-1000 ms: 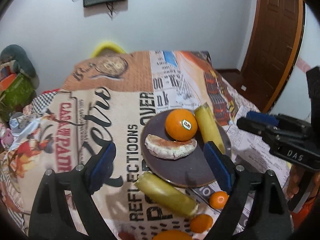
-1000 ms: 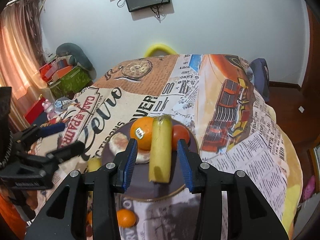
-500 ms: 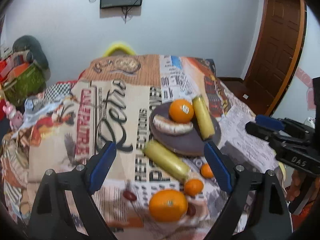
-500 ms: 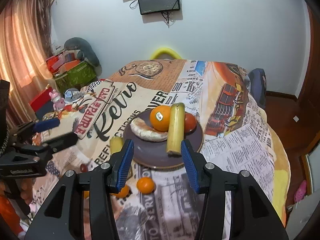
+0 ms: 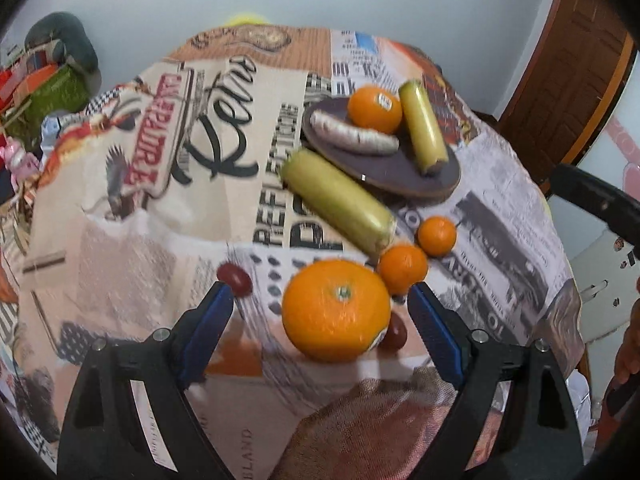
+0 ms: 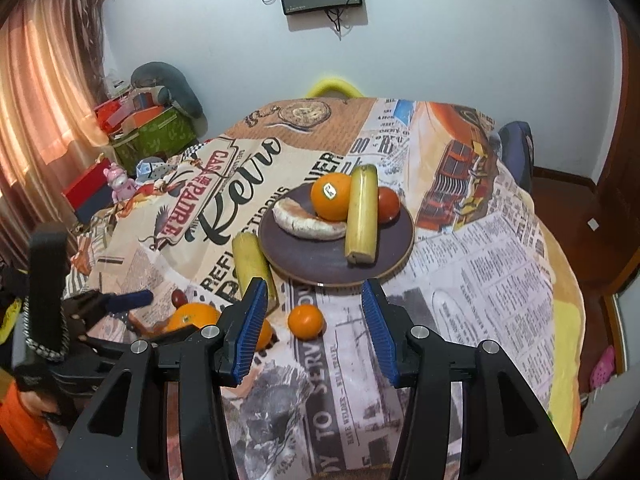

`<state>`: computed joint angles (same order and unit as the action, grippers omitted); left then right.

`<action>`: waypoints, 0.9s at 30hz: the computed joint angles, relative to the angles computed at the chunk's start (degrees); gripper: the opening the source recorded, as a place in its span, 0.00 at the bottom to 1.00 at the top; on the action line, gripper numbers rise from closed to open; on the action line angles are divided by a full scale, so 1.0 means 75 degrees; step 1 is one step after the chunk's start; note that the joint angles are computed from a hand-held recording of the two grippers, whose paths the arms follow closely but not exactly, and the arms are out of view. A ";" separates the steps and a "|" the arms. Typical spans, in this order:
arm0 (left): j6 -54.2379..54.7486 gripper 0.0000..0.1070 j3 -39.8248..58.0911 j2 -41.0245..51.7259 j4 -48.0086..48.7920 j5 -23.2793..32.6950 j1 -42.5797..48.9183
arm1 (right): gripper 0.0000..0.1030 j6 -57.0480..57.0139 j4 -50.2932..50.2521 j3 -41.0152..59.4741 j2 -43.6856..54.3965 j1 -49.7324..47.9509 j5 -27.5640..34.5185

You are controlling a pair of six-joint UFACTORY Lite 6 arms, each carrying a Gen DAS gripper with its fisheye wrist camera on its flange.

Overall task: Organize fruits
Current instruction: 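Grasp another large orange with the left tool while the right tool approaches the pale yellow squash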

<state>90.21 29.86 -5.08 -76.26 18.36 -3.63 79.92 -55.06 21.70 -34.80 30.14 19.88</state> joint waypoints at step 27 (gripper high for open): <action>0.0970 0.60 0.0773 0.0266 -0.0446 0.1213 0.1941 | 0.44 0.3868 -0.4158 0.1796 0.4150 0.0086 -0.1384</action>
<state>97.48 35.66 -3.09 -79.60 27.46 10.93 108.93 -86.24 35.17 -3.67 30.78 9.49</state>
